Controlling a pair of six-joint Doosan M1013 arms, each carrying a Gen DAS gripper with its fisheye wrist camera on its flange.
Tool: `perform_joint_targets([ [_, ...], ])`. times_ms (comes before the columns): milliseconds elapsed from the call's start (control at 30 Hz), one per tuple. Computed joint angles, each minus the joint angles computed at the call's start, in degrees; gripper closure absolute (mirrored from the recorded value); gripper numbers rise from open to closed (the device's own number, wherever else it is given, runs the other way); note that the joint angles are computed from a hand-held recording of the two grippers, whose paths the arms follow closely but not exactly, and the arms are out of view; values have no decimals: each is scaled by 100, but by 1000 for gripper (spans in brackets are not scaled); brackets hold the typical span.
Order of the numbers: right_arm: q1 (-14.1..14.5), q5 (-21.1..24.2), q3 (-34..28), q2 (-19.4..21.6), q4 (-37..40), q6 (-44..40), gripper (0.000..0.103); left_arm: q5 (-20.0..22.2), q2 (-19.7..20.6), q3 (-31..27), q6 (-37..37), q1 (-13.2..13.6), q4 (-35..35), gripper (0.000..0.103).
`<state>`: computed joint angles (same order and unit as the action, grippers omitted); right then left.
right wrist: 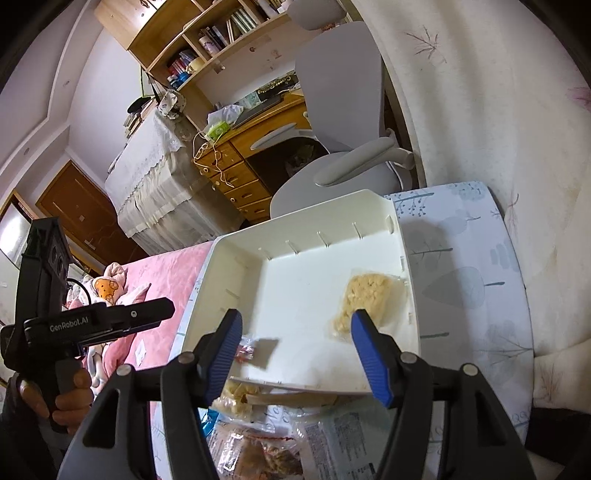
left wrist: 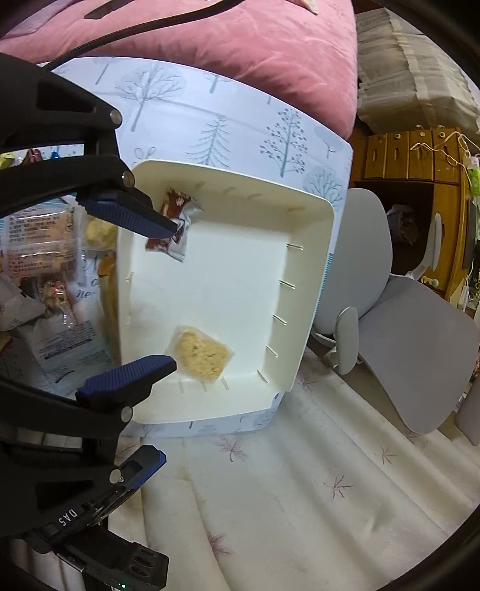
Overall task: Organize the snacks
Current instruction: 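Drop the wafer into the cream tray with the left tool while the right tool drops the cracker bag, then move both tools back over the snack pile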
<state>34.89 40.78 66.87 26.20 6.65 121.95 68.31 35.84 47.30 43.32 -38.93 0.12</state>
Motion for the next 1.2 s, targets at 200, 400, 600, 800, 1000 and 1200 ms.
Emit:
perform_joint_targets([
  [200, 111, 30, 107, -128, -88, 267, 36, -121, -326, 456, -45, -42, -147, 39],
  [400, 280, 177, 233, -277, -305, 709, 30, -408, -694, 1014, -16, -137, -126, 39],
  [600, 539, 452, 302, -406, -821, 1371, 28, -566, -1040, 1504, 158, -176, -223, 39],
  [800, 957, 703, 349, -512, -1767, 2536, 27, -827, -1460, 2064, 825, -124, -558, 39],
  [1000, 1443, 1033, 391, -577, -2633, 3993, 26, -885, -1870, 2609, 1723, -31, -1026, 39],
  [1200, 1847, 1382, 346, -552, -3228, 5128, 23, -850, -2185, 3052, 2535, 56, -1347, 38],
])
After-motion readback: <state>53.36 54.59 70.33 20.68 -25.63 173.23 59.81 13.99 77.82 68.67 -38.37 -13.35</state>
